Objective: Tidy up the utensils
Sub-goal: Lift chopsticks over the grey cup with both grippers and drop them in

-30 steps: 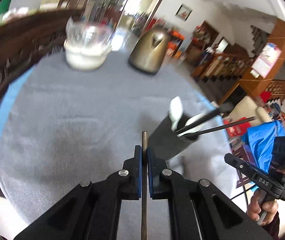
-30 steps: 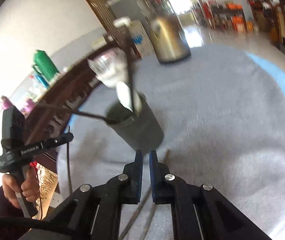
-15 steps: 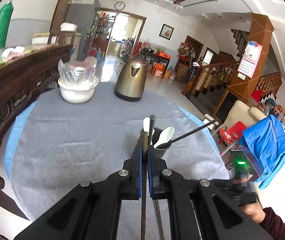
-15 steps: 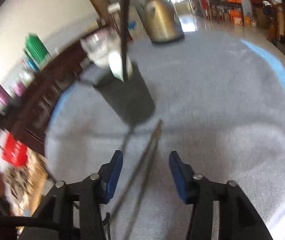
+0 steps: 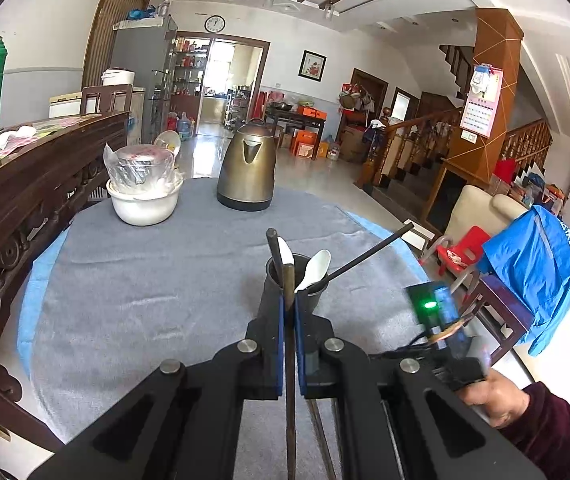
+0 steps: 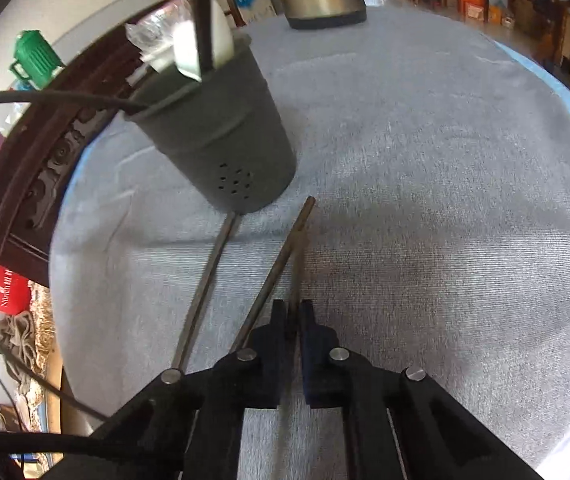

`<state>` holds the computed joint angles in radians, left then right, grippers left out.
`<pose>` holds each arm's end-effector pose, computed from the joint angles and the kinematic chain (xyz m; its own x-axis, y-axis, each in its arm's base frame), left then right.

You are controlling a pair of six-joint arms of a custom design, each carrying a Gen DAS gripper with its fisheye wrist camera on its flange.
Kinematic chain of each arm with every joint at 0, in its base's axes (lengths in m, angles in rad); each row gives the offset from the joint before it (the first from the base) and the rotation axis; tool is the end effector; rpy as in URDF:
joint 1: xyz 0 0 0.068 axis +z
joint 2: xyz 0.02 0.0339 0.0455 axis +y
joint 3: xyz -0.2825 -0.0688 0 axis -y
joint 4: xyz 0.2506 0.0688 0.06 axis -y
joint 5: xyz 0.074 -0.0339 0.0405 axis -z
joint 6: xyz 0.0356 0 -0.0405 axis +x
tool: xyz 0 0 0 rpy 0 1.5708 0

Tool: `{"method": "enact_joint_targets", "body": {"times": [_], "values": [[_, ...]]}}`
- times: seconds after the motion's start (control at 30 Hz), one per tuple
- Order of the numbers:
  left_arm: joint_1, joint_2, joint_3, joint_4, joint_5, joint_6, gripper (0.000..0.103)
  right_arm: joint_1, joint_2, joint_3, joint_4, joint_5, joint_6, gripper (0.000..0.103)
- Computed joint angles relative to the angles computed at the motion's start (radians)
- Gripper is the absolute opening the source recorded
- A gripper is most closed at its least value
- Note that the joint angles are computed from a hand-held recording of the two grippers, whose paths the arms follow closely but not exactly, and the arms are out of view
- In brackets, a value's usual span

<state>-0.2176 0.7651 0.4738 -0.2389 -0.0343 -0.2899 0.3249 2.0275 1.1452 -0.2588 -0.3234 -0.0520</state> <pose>0.1643 -0.0351 0.2392 -0.5266 -0.1762 -0.8317 0.0379 0.9725 -0.2300 0.3707 0.1368 0.1137 -0.8381 -0.3343 -0.4310 -0.4723 0.8401 0.2669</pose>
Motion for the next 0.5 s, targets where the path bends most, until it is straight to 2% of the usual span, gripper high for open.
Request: {"method": "enact_joint_targets", "body": {"times": [0.07, 0.17, 0.23, 0.33, 0.5], "values": [[0.023, -0.013, -0.001, -0.011, 0.021, 0.0, 0.005, -0.032, -0.072, -0.06, 0.048, -0.071, -0.008, 0.006], [0.031, -0.018, 0.001, -0.014, 0.012, -0.004, 0.005, -0.052, -0.17, -0.127, 0.112, -0.097, -0.006, 0.006], [0.042, -0.034, 0.0, -0.015, 0.017, -0.013, 0.005, -0.083, -0.228, -0.18, 0.175, -0.154, 0.008, 0.006], [0.048, -0.053, 0.008, -0.016, 0.0, -0.018, 0.005, -0.104, -0.317, -0.25, 0.341, -0.193, 0.073, 0.006], [0.052, -0.083, 0.046, -0.031, -0.035, -0.002, 0.005, -0.15, -0.49, -0.417, 0.688, -0.245, 0.229, 0.006]]}}
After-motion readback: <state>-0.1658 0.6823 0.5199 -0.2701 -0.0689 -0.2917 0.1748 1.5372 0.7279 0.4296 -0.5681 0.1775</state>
